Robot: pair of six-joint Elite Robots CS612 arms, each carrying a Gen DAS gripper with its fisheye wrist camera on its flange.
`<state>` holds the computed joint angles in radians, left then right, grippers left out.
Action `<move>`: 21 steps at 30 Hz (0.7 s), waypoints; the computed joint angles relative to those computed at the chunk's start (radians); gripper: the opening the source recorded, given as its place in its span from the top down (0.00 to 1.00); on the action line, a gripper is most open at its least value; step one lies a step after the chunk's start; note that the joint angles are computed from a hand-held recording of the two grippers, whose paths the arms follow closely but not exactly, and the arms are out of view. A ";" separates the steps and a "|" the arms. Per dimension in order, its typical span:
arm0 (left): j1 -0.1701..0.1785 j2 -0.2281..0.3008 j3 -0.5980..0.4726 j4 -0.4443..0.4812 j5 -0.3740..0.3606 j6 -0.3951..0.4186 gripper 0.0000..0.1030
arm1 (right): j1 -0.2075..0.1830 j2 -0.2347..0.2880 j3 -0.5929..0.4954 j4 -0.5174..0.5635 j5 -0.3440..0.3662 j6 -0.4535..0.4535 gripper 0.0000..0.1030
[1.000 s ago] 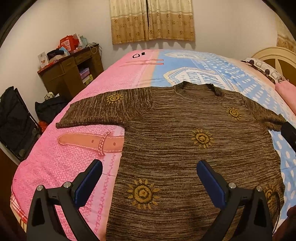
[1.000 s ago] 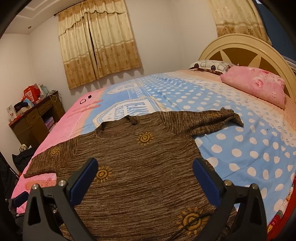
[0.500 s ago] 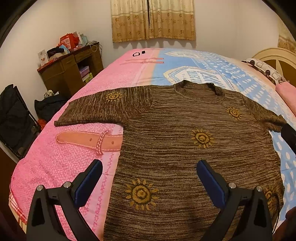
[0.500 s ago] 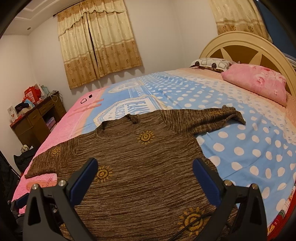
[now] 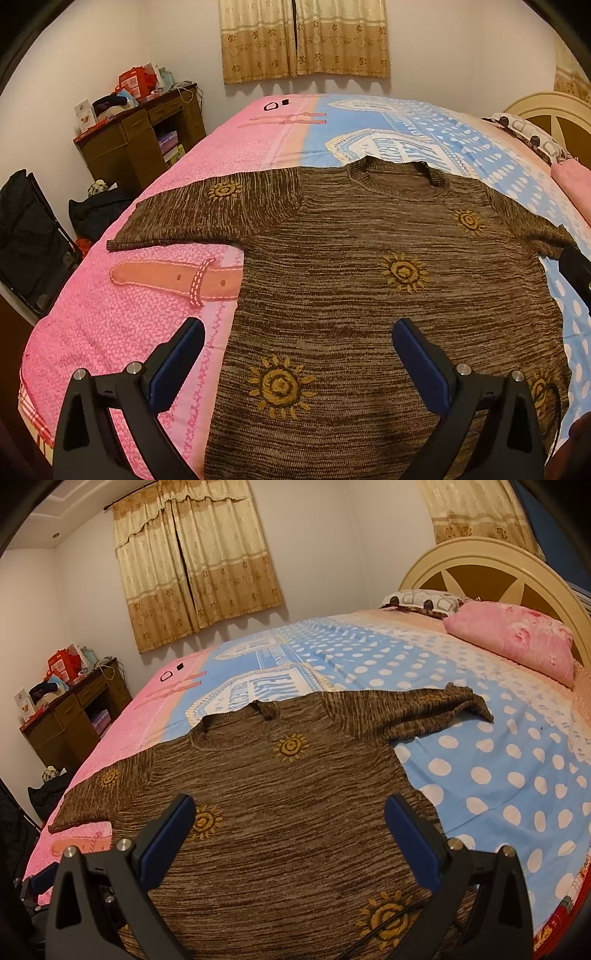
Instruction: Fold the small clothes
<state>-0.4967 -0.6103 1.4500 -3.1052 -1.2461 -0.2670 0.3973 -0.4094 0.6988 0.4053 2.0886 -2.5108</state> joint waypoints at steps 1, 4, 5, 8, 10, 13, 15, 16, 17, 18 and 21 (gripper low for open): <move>0.000 0.000 0.000 0.000 0.001 0.000 0.01 | 0.000 0.000 -0.001 0.002 0.001 -0.002 0.00; 0.000 0.001 -0.001 0.002 -0.001 -0.001 0.01 | 0.001 0.003 -0.002 -0.005 0.002 -0.007 0.00; -0.001 0.000 0.000 0.003 -0.001 -0.001 0.01 | 0.001 0.003 -0.002 -0.006 0.001 -0.006 0.00; -0.002 0.001 -0.001 0.007 -0.002 0.001 0.01 | -0.002 0.008 -0.008 0.002 -0.013 -0.003 0.00; -0.001 0.002 -0.002 0.007 -0.006 0.001 0.01 | -0.004 0.007 -0.007 0.004 -0.026 -0.001 0.00; 0.003 0.002 -0.002 0.001 -0.030 -0.003 0.01 | -0.005 0.008 -0.008 0.007 -0.029 0.002 0.00; 0.005 0.004 0.000 -0.018 -0.048 0.004 0.01 | -0.004 0.008 -0.006 0.002 -0.026 0.001 0.00; 0.007 0.006 0.001 -0.030 -0.060 0.005 0.01 | -0.005 0.010 -0.009 0.003 -0.026 -0.001 0.00; 0.009 0.007 0.000 -0.036 -0.070 0.005 0.01 | -0.006 0.012 -0.013 0.007 -0.030 -0.004 0.00; 0.012 0.009 -0.002 -0.043 -0.087 0.008 0.01 | -0.010 0.014 -0.017 0.010 -0.039 -0.009 0.00; 0.015 0.012 -0.006 -0.054 -0.101 0.020 0.01 | -0.025 0.011 -0.006 0.014 -0.047 -0.020 0.00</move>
